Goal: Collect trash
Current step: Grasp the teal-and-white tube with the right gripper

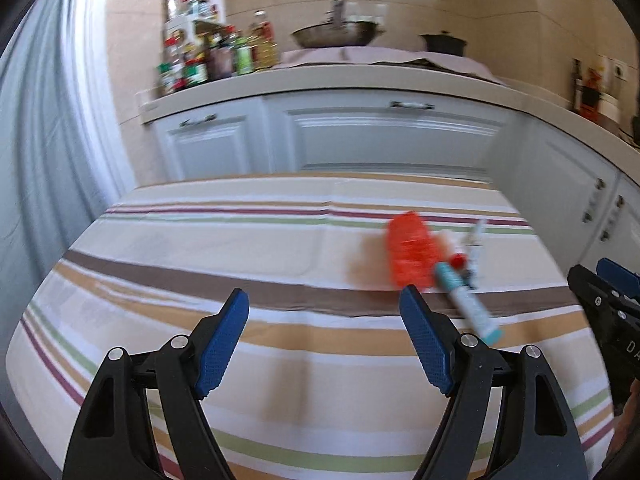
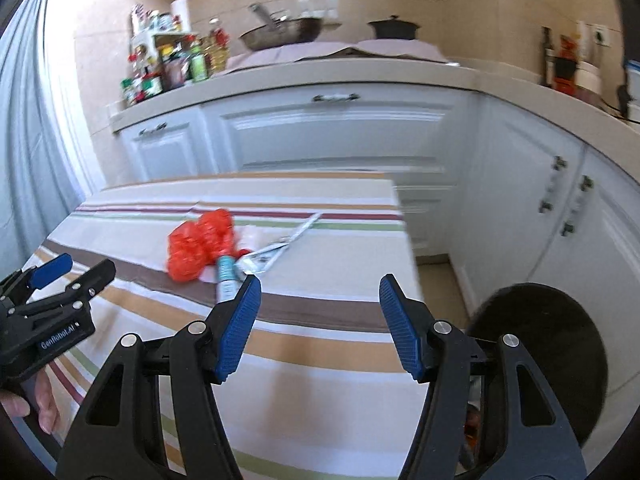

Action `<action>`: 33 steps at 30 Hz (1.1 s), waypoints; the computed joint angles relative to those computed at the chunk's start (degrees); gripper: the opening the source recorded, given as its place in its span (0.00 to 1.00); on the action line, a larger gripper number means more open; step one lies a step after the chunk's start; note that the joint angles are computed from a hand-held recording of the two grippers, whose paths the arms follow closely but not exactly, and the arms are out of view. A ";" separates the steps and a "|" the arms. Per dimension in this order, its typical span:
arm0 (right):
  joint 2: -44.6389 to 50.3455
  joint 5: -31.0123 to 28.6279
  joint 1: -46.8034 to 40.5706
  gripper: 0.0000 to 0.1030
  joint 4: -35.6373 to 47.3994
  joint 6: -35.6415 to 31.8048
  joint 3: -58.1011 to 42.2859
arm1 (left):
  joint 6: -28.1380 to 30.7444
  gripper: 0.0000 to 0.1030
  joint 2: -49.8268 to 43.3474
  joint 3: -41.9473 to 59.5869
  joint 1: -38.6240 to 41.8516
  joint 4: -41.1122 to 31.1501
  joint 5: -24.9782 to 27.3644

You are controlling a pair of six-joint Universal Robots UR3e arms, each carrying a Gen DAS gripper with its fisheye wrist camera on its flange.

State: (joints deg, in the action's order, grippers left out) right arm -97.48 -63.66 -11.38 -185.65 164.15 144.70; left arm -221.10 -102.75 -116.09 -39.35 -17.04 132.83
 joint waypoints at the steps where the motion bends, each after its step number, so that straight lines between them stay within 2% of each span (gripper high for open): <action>1: 1.83 -1.06 1.84 0.58 -0.57 0.71 -1.18 | -0.08 0.73 0.86 -1.23 0.69 0.24 -0.14; 8: 12.30 -7.01 11.90 0.58 -1.85 3.30 -8.88 | 0.93 0.73 6.79 -10.60 6.75 3.57 -1.94; 16: 18.91 -11.10 18.07 0.57 4.41 4.01 -17.76 | 2.45 0.73 11.70 -17.97 13.88 6.08 -6.13; 18: 19.95 -12.11 18.86 0.53 6.31 3.85 -19.44 | 2.98 0.73 12.74 -18.93 15.44 6.28 -8.38; 19: 20.67 -12.45 19.22 0.47 8.09 3.80 -20.79 | 3.15 0.73 12.89 -18.90 15.82 5.99 -9.05; 24: 23.04 -13.40 20.18 0.41 14.00 3.52 -24.80 | 5.05 0.74 12.58 -18.49 16.88 4.99 -11.79; 29: 22.59 -14.05 20.70 0.20 13.82 2.28 -24.26 | 5.62 0.75 12.62 -18.64 17.50 5.09 -13.35; 33: 21.55 -12.08 19.69 0.19 13.82 1.63 -23.08 | 5.41 0.75 12.27 -18.21 17.18 4.68 -13.18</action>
